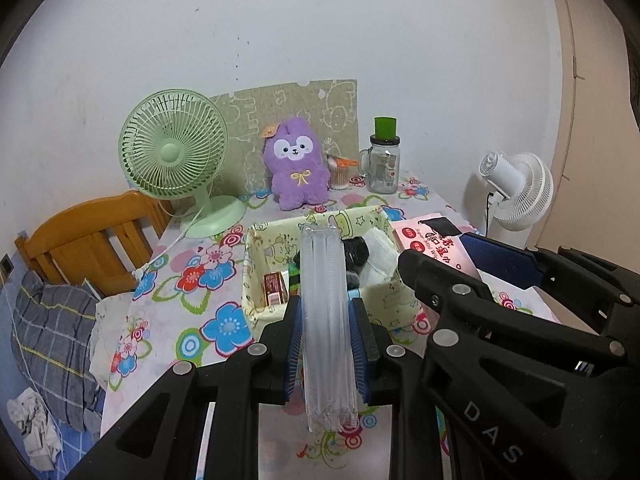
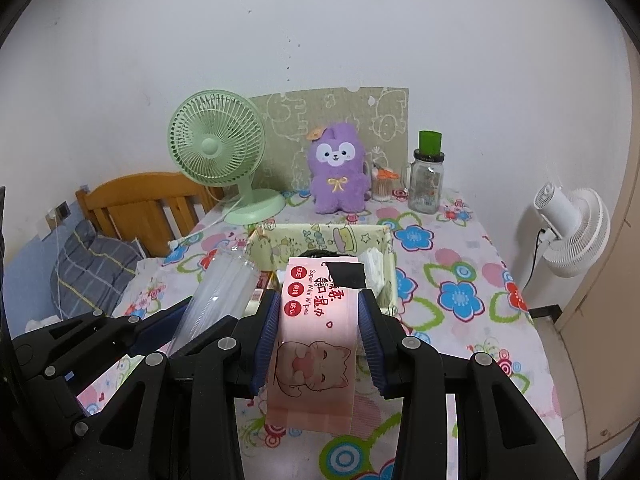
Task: Organize soft objects
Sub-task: 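Lift and carry the cup stack with the left tool while the right tool carries the wipes toward the box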
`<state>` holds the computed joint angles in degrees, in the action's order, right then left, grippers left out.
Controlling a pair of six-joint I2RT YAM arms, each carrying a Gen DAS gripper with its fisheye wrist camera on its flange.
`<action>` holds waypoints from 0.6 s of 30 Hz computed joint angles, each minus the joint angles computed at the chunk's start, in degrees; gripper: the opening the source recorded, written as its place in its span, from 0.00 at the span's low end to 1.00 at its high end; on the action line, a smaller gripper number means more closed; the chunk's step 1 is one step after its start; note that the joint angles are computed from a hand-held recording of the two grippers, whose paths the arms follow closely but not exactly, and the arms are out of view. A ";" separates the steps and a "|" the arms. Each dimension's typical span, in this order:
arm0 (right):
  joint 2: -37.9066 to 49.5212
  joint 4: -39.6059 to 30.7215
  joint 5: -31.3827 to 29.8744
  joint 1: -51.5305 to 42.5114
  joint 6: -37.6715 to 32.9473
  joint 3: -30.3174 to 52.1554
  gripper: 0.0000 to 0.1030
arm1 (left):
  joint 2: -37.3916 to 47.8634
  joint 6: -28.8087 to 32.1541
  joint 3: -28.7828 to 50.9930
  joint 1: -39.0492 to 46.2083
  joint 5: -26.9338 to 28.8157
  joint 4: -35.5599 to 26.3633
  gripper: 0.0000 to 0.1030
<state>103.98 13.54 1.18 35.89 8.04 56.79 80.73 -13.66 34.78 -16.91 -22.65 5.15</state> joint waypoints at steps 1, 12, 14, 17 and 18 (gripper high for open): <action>0.17 -0.15 -0.01 -0.04 -0.05 0.37 0.42 | 0.34 0.29 0.38 0.39 0.27 0.12 0.22; 4.63 -2.26 -0.30 -0.71 -1.32 7.31 0.42 | 4.22 2.78 4.23 3.89 2.34 1.70 0.22; 5.56 -2.81 -0.42 -0.84 -1.48 8.77 0.42 | 5.32 3.14 5.20 4.67 2.87 1.92 0.22; 7.01 -3.61 -0.47 -0.98 -1.79 10.96 0.42 | 6.73 3.43 6.41 5.53 3.57 2.22 0.22; 7.56 -3.92 -0.49 -1.04 -1.90 11.78 0.42 | 7.16 3.52 6.75 5.78 3.76 2.36 0.22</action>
